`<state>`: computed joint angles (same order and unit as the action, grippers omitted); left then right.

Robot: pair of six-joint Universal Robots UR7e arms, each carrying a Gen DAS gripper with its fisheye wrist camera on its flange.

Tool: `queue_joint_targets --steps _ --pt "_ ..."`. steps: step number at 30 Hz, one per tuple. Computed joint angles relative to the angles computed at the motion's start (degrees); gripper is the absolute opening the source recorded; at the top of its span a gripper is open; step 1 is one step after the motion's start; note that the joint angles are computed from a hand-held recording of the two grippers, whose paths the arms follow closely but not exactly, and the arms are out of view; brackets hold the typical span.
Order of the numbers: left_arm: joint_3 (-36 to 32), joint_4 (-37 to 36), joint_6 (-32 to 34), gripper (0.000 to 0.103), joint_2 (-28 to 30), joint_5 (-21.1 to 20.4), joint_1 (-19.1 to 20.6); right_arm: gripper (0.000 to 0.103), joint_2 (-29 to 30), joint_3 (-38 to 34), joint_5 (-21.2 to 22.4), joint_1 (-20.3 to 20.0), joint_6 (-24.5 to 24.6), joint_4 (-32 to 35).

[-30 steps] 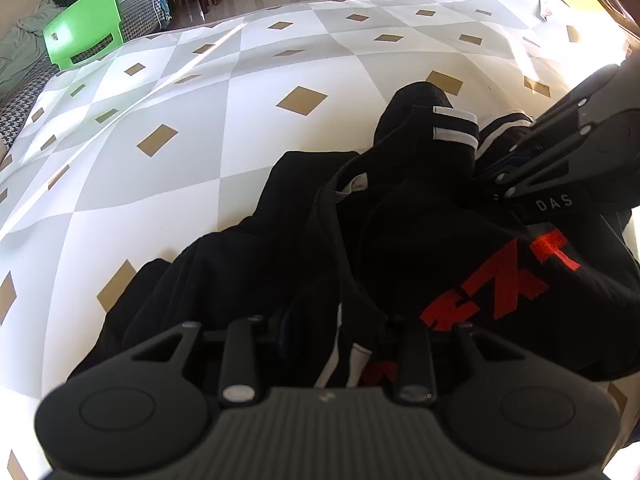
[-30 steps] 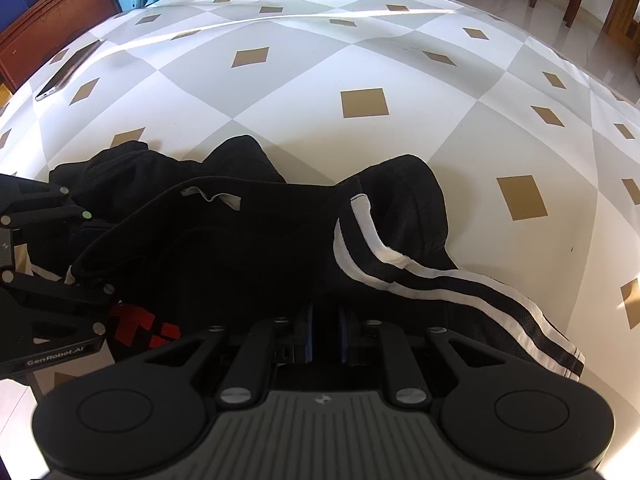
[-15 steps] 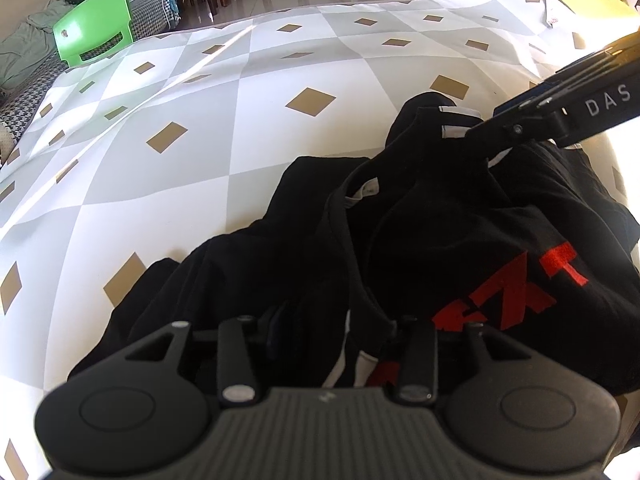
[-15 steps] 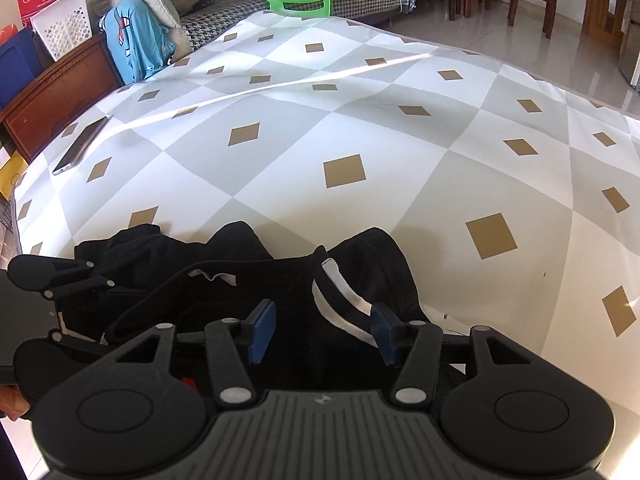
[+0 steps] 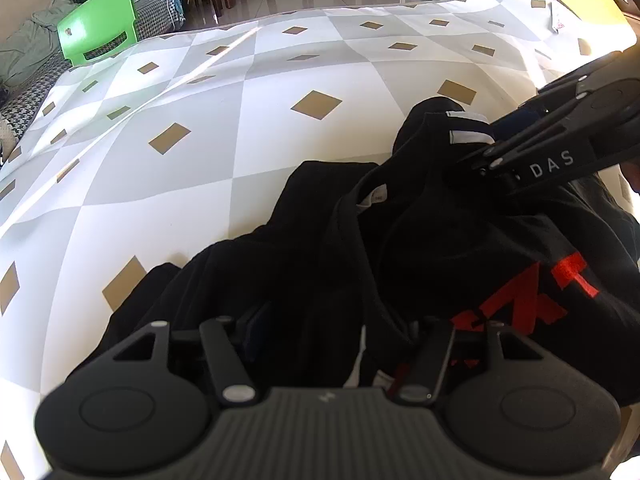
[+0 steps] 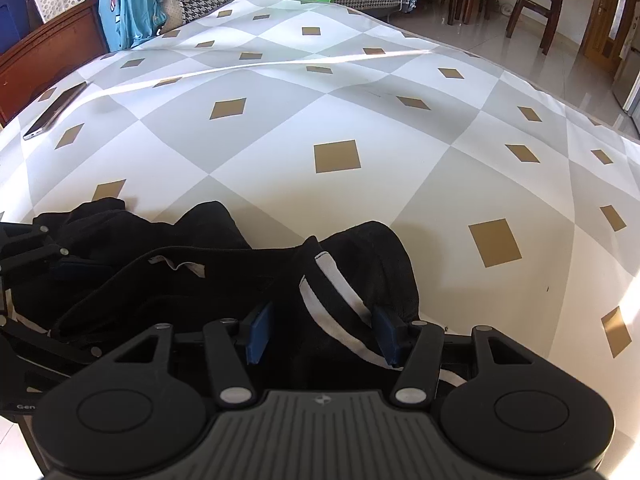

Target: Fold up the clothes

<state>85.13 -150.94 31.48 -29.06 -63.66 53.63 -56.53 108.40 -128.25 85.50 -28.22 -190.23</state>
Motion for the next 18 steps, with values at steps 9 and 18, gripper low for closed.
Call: queue_joint_targets --steps 9,18 --pt "0.7 -1.4 0.7 0.029 -0.7 -1.8 -0.1 0.012 -0.2 0.9 -0.1 1.3 -3.2 -4.3" --pt "1.1 -4.4 -1.8 0.027 -2.5 -4.2 -0.5 0.011 -3.3 2.9 2.8 3.3 -2.1 -9.8"
